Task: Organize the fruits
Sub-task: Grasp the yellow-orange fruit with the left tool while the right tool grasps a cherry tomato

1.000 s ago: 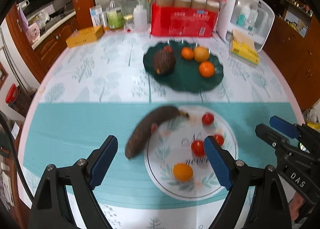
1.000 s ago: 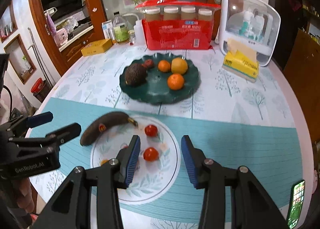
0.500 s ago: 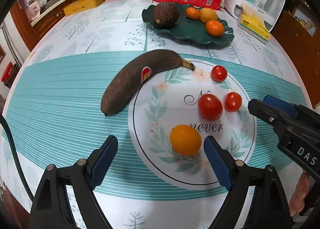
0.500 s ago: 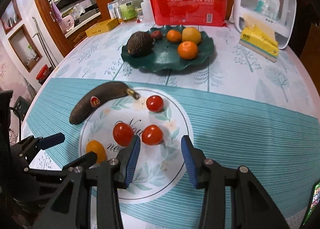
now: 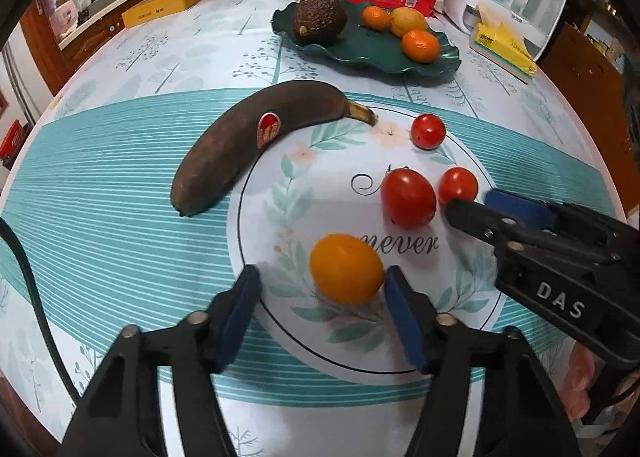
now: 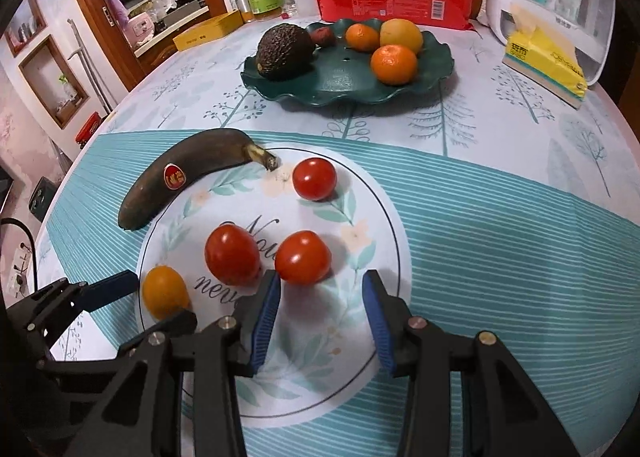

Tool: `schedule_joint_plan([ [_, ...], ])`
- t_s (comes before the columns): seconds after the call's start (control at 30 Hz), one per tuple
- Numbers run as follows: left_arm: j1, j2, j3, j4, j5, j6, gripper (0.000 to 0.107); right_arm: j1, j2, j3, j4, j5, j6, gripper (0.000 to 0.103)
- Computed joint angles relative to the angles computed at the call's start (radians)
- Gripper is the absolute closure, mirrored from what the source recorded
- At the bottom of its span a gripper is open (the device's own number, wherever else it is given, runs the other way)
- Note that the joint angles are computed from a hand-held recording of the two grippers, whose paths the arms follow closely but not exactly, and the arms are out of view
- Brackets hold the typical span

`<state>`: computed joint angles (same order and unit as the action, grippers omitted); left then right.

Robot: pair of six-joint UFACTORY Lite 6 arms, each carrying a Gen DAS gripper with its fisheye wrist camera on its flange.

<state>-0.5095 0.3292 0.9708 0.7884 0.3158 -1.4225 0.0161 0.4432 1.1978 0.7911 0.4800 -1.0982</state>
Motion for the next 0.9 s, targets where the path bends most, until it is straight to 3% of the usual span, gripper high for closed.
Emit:
schedule_joint_plan([
  [0.33, 0.003, -0.006, -0.005, -0.009, -0.039, 0.005, 0.073, 0.026, 0.046, 0.049, 0.024, -0.002, -0.028, 0.060],
  [0.47, 0.008, -0.008, -0.004, -0.043, -0.042, 0.033, 0.074, 0.029, 0.041, 0.038, 0.042, -0.007, -0.057, 0.072],
  [0.67, 0.014, -0.036, 0.000, -0.140, -0.019, 0.140, 0.074, 0.021, 0.013, 0.012, 0.025, 0.000, -0.028, 0.073],
  [0.9, 0.040, -0.073, 0.131, -0.482, 0.140, 0.576, 0.074, 0.009, -0.100, -0.047, -0.079, 0.044, 0.101, 0.073],
])
